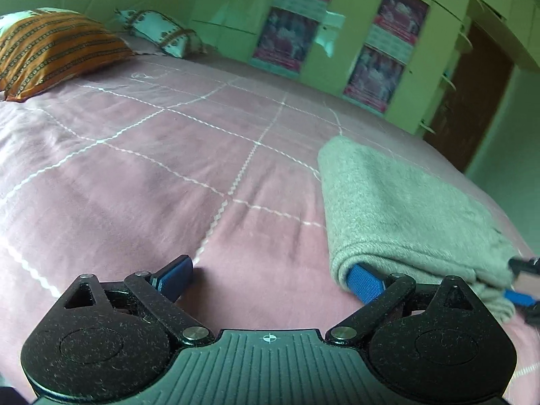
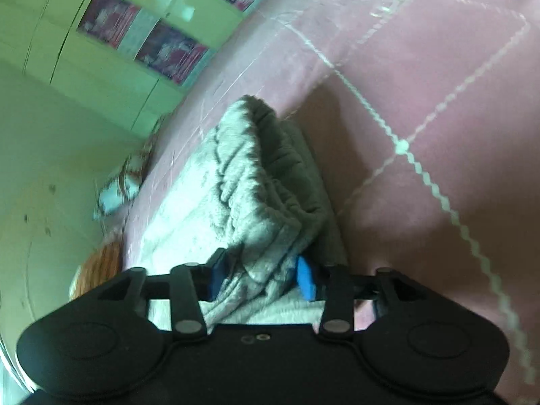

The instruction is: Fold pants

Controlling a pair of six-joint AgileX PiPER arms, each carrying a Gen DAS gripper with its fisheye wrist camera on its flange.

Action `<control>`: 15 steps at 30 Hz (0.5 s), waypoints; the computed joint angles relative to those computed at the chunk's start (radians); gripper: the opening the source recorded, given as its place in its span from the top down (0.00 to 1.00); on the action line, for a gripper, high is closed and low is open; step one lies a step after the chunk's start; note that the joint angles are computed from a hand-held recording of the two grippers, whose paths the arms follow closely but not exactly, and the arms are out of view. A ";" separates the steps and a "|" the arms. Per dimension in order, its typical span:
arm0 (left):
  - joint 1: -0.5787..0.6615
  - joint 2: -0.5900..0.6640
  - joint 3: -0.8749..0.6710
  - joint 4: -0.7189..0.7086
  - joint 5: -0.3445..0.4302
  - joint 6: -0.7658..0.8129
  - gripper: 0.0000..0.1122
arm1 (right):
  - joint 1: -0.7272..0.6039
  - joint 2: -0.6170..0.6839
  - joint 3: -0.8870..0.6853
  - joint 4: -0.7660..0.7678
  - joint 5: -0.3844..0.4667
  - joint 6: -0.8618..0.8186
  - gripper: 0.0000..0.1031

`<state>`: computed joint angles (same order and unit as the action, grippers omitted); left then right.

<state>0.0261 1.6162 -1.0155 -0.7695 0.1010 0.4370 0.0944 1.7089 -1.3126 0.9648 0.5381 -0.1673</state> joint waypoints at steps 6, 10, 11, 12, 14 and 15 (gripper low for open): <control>-0.003 -0.076 -0.051 0.453 -0.005 -0.450 0.14 | 0.033 -0.129 0.052 -0.295 -0.172 0.098 0.73; -0.057 0.058 -0.313 0.396 0.105 -0.405 0.14 | 0.117 -0.020 -0.124 -0.426 -0.167 0.119 0.88; -0.073 0.103 -0.382 0.459 0.144 -0.464 0.14 | 0.141 0.013 -0.165 -0.480 -0.175 0.146 0.88; -0.091 0.149 -0.451 0.536 0.191 -0.528 0.14 | 0.149 0.020 -0.175 -0.515 -0.175 0.150 0.88; -0.121 0.247 -0.587 0.704 0.329 -0.657 0.14 | 0.186 0.089 -0.270 -0.664 -0.138 0.235 0.86; -0.129 0.308 -0.658 0.733 0.429 -0.671 0.14 | 0.202 0.115 -0.317 -0.764 -0.078 0.295 0.88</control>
<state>-0.1029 1.9243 -1.6735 -0.0368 0.5300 -0.2336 0.2961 1.8243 -1.6291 0.2003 0.4599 0.1281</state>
